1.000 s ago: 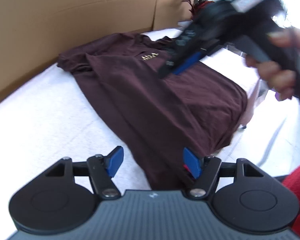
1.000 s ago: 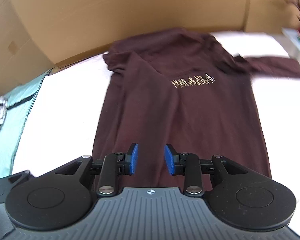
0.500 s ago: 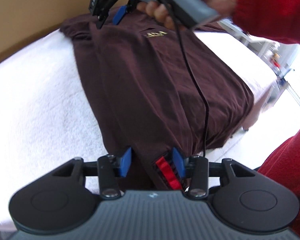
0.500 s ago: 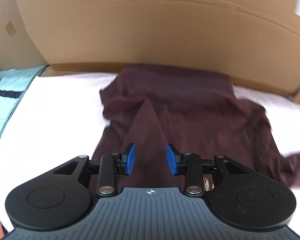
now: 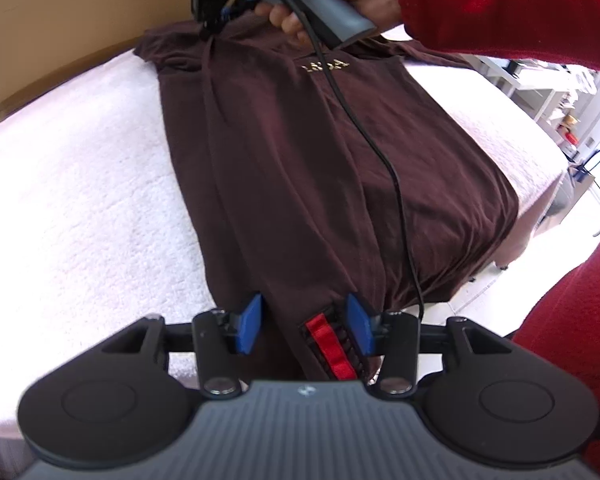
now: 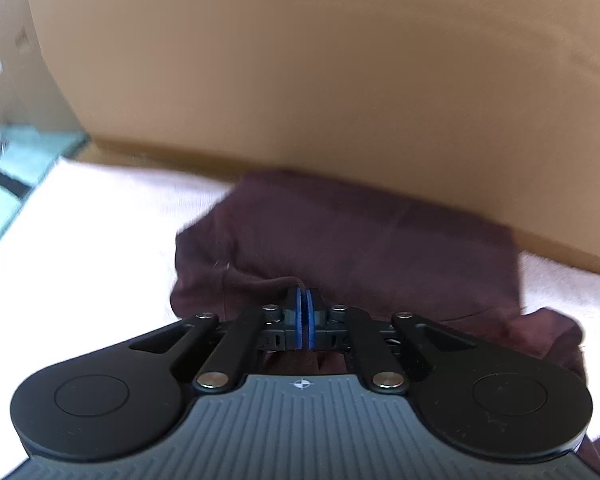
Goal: Fold clothes
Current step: 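Hold the cuff with the left gripper while the right gripper pins the hood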
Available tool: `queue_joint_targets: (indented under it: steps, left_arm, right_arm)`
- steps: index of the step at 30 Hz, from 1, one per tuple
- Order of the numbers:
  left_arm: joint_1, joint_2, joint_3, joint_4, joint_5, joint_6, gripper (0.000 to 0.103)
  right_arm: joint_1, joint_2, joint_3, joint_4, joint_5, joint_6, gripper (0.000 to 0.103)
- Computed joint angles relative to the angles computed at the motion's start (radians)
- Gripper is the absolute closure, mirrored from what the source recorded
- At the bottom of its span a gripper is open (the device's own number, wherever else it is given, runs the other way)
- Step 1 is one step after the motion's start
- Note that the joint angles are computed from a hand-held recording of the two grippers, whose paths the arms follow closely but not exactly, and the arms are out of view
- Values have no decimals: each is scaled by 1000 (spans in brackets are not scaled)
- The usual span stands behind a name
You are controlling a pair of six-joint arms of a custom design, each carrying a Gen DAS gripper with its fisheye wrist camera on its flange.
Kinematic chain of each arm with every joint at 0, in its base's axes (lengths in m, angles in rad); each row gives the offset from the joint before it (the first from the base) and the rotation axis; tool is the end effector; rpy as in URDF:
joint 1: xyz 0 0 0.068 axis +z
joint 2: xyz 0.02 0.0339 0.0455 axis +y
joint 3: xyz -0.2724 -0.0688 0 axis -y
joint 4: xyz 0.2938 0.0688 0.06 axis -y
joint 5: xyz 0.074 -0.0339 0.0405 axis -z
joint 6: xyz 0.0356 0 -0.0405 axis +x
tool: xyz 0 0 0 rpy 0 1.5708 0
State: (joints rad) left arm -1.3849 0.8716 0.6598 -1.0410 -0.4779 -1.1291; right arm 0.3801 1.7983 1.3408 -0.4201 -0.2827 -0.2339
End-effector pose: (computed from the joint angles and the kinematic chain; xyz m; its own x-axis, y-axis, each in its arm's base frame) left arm 0.0489 -0.1715 0.2186 -0.8399 0.1229 -0.5286 0.2030 0.9745 -0.0959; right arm 0.4055 0.1727 0.2197 -0.5739 -0.4690 -0.6713 -0.6732 0.7370 0.0606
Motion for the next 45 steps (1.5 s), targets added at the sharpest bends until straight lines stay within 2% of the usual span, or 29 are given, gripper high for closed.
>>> queue_joint_targets:
  steps: [3,6,11,13,15,17,19,23,24,26,28,29,30,34,37,38,39,41,43,45]
  left_arm:
    - [41,-47,-23,28,48,109,51]
    - [81,-77,-32,42,94,210,51]
    - [113,-131,-59,51,134,293,51]
    - [121,-139,-63,58,149,311,47]
    - [133,-145,-65,62,163,327,47]
    - [152,-157,-69,65,177,335,49]
    - [170,-178,-77,68,190,332,50]
    - [175,-186,-83,76,195,322,50]
    - [173,-183,-82,76,194,322,50]
    - [172,-184,-82,74,193,322,50]
    - [172,-185,-82,72,192,322,50]
    - [169,-183,-82,71,189,318,50]
    - [165,-181,-81,70,186,313,51]
    - [157,-174,-79,71,175,292,51]
    - [151,-170,-78,71,167,276,50]
    - [149,-168,-78,71,164,271,50]
    - [150,-173,-80,72,164,267,50]
    - [155,-194,-90,73,166,259,50]
    - [157,-218,-100,75,165,243,50]
    - [147,-234,-107,72,153,228,54]
  right_arm:
    - [-10,-24,-31,33,54,24,100]
    - [-11,-18,-37,36,133,59,101]
    - [-6,9,0,-20,168,59,98]
    - [-6,-24,-13,-17,170,74,89]
    - [-3,-72,-47,17,187,78,64]
    - [-3,-109,-69,43,195,76,60]
    - [-6,-134,-79,55,180,70,60]
    - [0,-97,-21,-23,16,-24,60]
    - [17,-88,-21,-18,11,-63,60]
    - [62,-58,-24,29,77,-126,60]
    - [83,1,20,18,128,-161,68]
    - [84,34,53,-5,131,-165,92]
    - [78,55,78,-21,121,-151,98]
    - [65,114,153,-48,109,-71,98]
    - [65,136,184,-69,117,-86,94]
    - [62,129,183,-67,114,-92,86]
    - [47,102,160,-58,105,-80,71]
    - [-5,17,90,-31,75,-26,57]
    - [-61,-50,43,-39,31,7,57]
    - [-107,-77,27,-113,-13,-19,63]
